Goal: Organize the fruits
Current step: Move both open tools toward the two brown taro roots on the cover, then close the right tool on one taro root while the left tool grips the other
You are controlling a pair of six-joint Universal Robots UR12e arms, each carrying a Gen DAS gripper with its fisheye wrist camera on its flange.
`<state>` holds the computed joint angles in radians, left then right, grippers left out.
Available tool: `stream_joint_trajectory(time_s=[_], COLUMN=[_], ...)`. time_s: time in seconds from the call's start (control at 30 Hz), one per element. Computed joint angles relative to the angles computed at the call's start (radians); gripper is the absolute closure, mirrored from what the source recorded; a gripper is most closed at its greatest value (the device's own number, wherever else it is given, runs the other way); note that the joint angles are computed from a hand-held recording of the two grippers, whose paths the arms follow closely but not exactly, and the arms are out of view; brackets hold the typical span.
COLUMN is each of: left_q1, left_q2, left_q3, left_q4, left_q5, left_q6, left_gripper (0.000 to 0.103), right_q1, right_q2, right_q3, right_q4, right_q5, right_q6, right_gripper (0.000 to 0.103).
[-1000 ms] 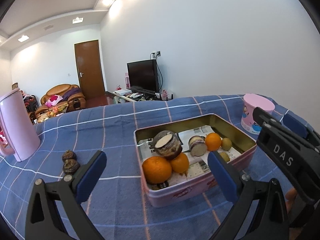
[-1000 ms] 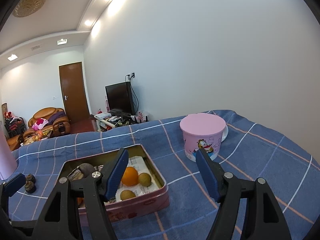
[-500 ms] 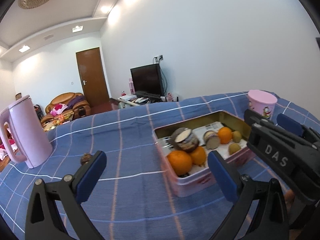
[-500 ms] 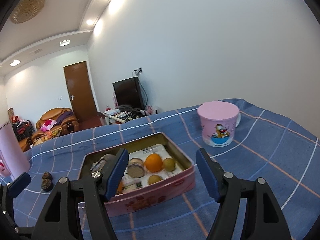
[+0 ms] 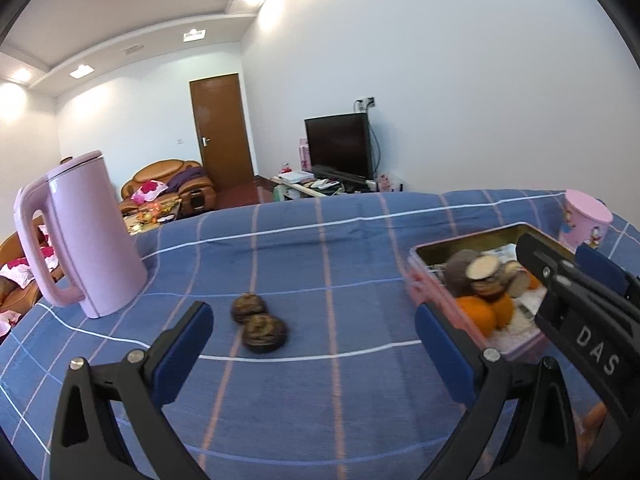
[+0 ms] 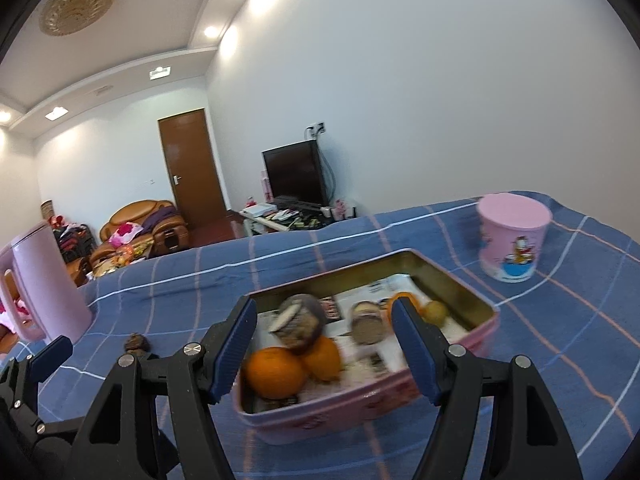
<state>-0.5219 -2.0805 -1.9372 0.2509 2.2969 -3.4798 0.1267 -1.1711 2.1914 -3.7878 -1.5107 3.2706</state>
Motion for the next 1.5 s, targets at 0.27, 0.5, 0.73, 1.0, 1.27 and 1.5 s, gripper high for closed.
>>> stream_joint_trajectory(time_s=[0.27, 0.5, 0.73, 1.0, 1.27, 1.5], left_q1=[0.062, 0.134, 0.207, 0.23, 0.231, 0.237], left_q2=[0.034, 0.071, 0.117, 0.133, 0.135, 0.134], left_q3=[-0.048, -0.088, -0.115, -0.114, -0.116, -0.131], left_q4=[-0.03, -0.12, -0.296, -0.406, -0.396, -0.311], left_q5=[-0.006, -0.006, -0.035, -0.045, -0.063, -0.123], left_q6=[-0.019, -0.068, -0.216, -0.305, -0.292, -0.241], left_gripper=[0.0, 0.0, 0.0, 0.0, 0.0, 0.0], right_q1=[0.053, 0.101, 0.136, 0.176, 0.176, 0.13], right_q2=[0.024, 0.044, 0.061, 0.085, 0.081, 0.055], right_q3=[-0.05, -0.114, -0.196, -0.288, -0.29, -0.211], right_q4=[0.055, 0.186, 0.437, 0.725, 0.756, 0.548], right_q5=[0.018, 0.068, 0.186, 0.226, 0.23, 0.252], right_q6=[-0.015, -0.087, -0.189, -0.279, -0.281, -0.168], right_gripper=[0.032, 0.032, 0.032, 0.052, 0.058, 0.058])
